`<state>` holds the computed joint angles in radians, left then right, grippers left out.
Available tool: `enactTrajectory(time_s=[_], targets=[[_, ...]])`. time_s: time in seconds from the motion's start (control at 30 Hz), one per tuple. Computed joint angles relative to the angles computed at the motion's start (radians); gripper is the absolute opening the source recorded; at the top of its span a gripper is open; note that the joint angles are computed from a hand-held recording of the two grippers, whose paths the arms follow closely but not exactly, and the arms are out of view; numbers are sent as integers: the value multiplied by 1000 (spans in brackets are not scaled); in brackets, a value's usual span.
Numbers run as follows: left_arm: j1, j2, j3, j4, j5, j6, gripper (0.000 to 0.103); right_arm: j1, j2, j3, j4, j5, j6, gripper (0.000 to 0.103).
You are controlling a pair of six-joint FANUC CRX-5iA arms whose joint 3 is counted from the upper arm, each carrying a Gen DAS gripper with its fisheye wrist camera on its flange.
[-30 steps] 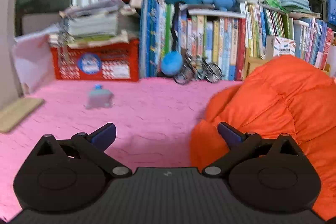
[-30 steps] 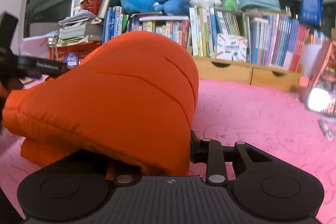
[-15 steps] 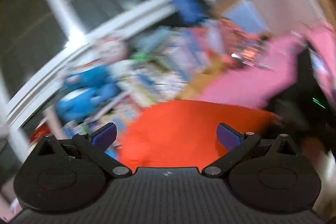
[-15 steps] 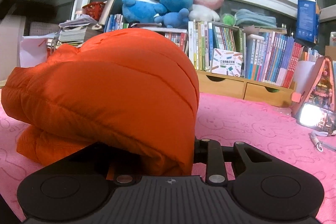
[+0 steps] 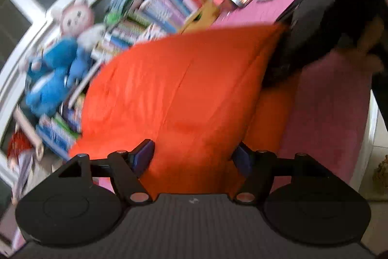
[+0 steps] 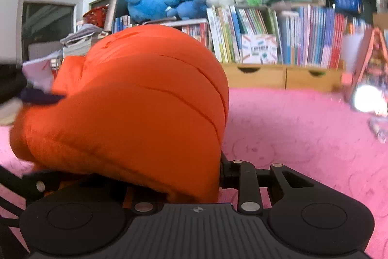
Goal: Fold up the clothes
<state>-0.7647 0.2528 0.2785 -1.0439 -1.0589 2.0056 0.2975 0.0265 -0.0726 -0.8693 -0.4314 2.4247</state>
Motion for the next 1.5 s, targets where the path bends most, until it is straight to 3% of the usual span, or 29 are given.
enactTrajectory(time_s=[0.17,0.23,0.27,0.3,0.37,0.5,0.57,0.67,0.73,0.83,0.87,0.9,1.0,1.07,1.1,1.17,1.27,1.33,1.37,1.43,1.5], targets=[[70,-57,-52,135,25,155,71,-12,4,7,-13,-26,12,32],[98,-71,-65,180,55,204,71,-44,10,25,-55,-89,74,33],[105,-76,-72,190,65,223,71,-69,12,37,-83,-133,113,38],[105,-80,-77,189,72,234,71,-103,13,49,-115,-190,156,42],[107,-87,-88,185,87,248,71,-184,19,79,-173,-328,237,59],[113,-102,-112,184,120,284,71,-375,64,188,-284,-690,341,69],[111,-110,-129,178,132,311,71,-442,72,227,-362,-782,386,80],[111,-112,-136,175,142,332,71,-434,73,277,-443,-736,411,84],[113,-113,-137,179,144,338,71,-354,90,330,-411,-626,403,83],[117,-115,-141,183,151,351,71,-164,165,463,-198,-491,291,66],[120,-116,-143,185,155,359,72,-99,204,519,-89,-469,204,53],[121,-117,-146,184,158,369,72,-42,237,559,18,-456,122,49],[127,-142,-166,203,172,379,72,87,323,639,277,-450,-56,46],[140,-195,-209,233,215,399,72,121,337,625,335,-428,-86,46],[147,-236,-244,238,260,431,74,123,338,615,332,-424,-85,46],[156,-324,-311,200,349,551,87,116,332,590,299,-416,-49,46],[139,-412,-348,42,407,836,95,107,324,557,262,-392,3,47],[102,-388,-299,-86,326,994,96,98,322,544,226,-380,31,47],[84,-344,-249,-132,243,1003,95,89,321,541,199,-379,46,47],[66,-218,-117,-184,70,932,95,62,324,544,118,-389,92,48],[70,-103,3,-201,-29,836,95,26,325,551,28,-416,145,48]])
